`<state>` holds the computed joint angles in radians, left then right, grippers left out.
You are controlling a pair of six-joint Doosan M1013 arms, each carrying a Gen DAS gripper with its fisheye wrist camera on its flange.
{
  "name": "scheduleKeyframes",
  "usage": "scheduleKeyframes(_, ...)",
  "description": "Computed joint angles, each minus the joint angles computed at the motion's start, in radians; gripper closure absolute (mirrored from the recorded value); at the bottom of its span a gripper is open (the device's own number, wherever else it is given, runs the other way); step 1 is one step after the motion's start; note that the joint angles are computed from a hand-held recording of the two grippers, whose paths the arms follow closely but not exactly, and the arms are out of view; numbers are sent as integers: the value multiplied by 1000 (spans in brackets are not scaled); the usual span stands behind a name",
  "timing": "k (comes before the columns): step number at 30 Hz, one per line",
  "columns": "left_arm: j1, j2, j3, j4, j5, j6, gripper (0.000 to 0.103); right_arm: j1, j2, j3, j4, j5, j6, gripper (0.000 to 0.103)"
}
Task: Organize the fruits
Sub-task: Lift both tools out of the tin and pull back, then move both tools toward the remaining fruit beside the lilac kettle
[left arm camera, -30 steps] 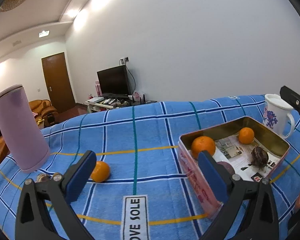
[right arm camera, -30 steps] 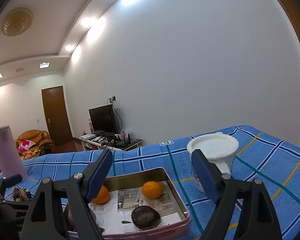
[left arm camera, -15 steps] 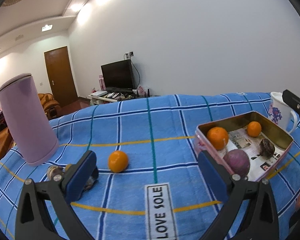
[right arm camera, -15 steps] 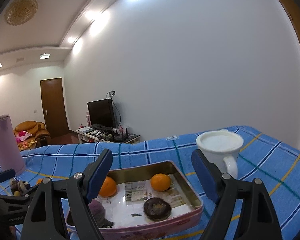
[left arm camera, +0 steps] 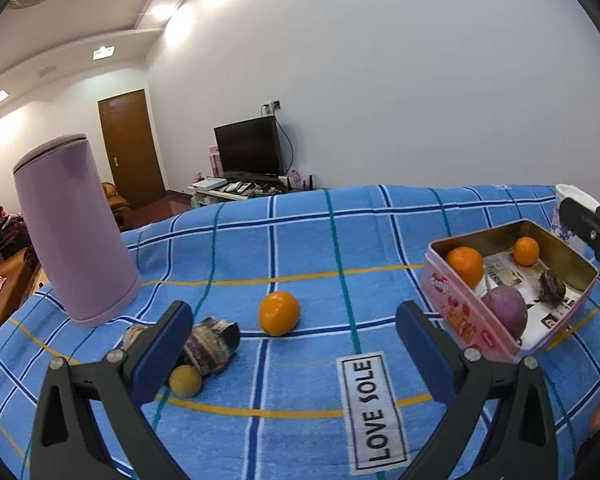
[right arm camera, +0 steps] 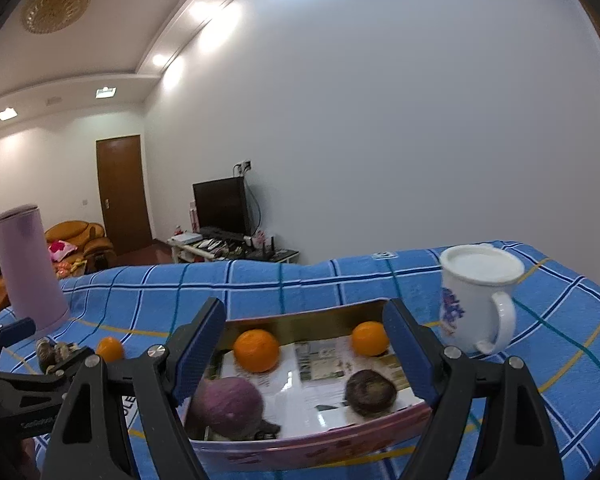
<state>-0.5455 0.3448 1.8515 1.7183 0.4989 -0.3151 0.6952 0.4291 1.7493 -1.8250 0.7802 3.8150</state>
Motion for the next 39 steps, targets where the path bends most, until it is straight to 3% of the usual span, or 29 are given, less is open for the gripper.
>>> scheduleKeyframes(21, 59, -19, 22, -76, -20, 52, 0, 39, 67, -115, 70, -105, -77, 21)
scheduleKeyframes(32, 131, -25, 18, -210, -13, 156, 0, 56, 116, -194, 107, -181, -132, 21)
scheduleKeyframes(39, 197, -21, -2, -349, 17, 277, 0, 62, 156, -280, 332, -259, -383, 21)
